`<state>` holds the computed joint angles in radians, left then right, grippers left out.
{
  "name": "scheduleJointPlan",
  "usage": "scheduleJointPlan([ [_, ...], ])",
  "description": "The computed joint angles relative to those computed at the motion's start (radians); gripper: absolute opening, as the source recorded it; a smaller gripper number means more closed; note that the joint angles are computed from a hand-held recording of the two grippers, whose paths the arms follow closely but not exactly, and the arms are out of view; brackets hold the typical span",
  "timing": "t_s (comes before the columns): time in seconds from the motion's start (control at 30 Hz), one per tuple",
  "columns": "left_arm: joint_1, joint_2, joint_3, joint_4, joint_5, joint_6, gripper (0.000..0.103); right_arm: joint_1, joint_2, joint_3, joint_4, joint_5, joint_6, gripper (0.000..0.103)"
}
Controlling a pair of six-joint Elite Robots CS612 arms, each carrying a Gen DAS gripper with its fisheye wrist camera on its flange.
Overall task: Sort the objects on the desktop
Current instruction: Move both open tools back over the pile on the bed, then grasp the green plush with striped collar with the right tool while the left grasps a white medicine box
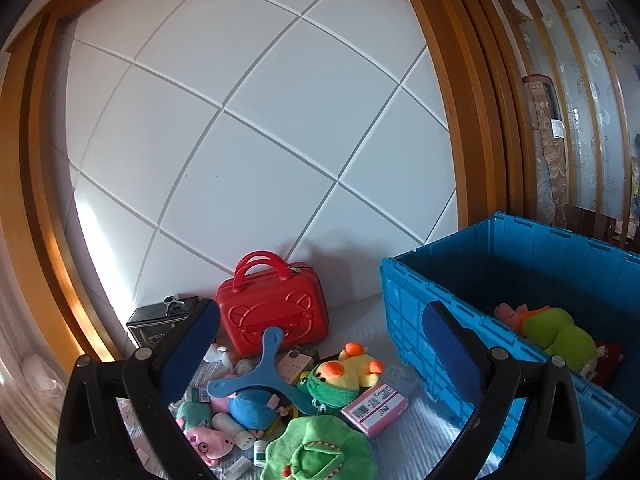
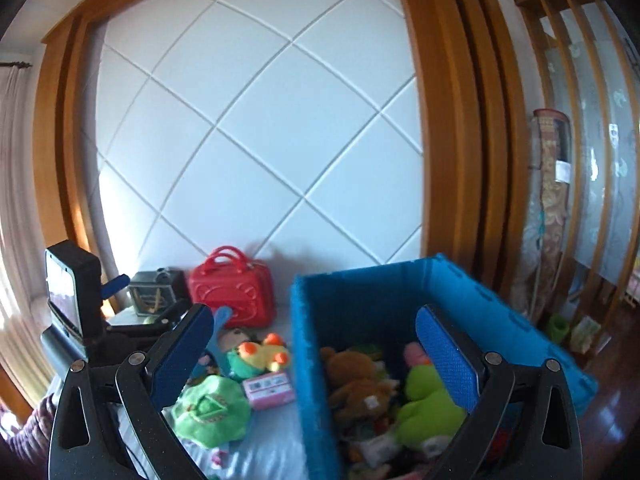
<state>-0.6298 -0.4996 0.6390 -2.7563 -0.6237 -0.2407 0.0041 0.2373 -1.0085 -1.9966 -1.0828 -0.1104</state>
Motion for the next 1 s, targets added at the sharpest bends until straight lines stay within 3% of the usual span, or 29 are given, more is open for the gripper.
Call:
scheduleJointPlan([
  [0.2, 0.025, -0.136, 0.285, -0.109, 0.008, -0.002, 0.103, 0.06, 0.043, -0.045, 0.017, -0.025, 0.028, 0.103],
  [0.3, 0.037, -0.176, 0.388, -0.168, 0.013, 0.015, 0.103, 0.086, 0.082, -0.085, 0.049, -0.045, 0.023, 0.103],
  [0.5, 0.059, -0.203, 0.514, -0.238, -0.044, 0.022, 0.103, 0.127, 0.16, -0.136, 0.197, -0.057, -0.057, 0.103],
  [0.63, 0.065, -0.21, 0.571, -0.238, -0.056, -0.031, 0.103, 0.148, 0.201, -0.141, 0.347, -0.092, -0.158, 0.103],
  [0.7, 0.07, -0.218, 0.603, -0.23, -0.056, -0.075, 0.103, 0.157, 0.202, -0.11, 0.394, -0.095, -0.182, 0.103],
  [0.83, 0.081, -0.238, 0.662, -0.137, -0.041, -0.197, 0.103, 0.174, 0.184, -0.017, 0.353, -0.058, -0.21, 0.103],
  [1.0, 0.089, -0.271, 0.74, -0.017, -0.02, -0.341, 0.103, 0.227, 0.057, 0.301, 0.296, -0.046, -0.361, 0.102],
])
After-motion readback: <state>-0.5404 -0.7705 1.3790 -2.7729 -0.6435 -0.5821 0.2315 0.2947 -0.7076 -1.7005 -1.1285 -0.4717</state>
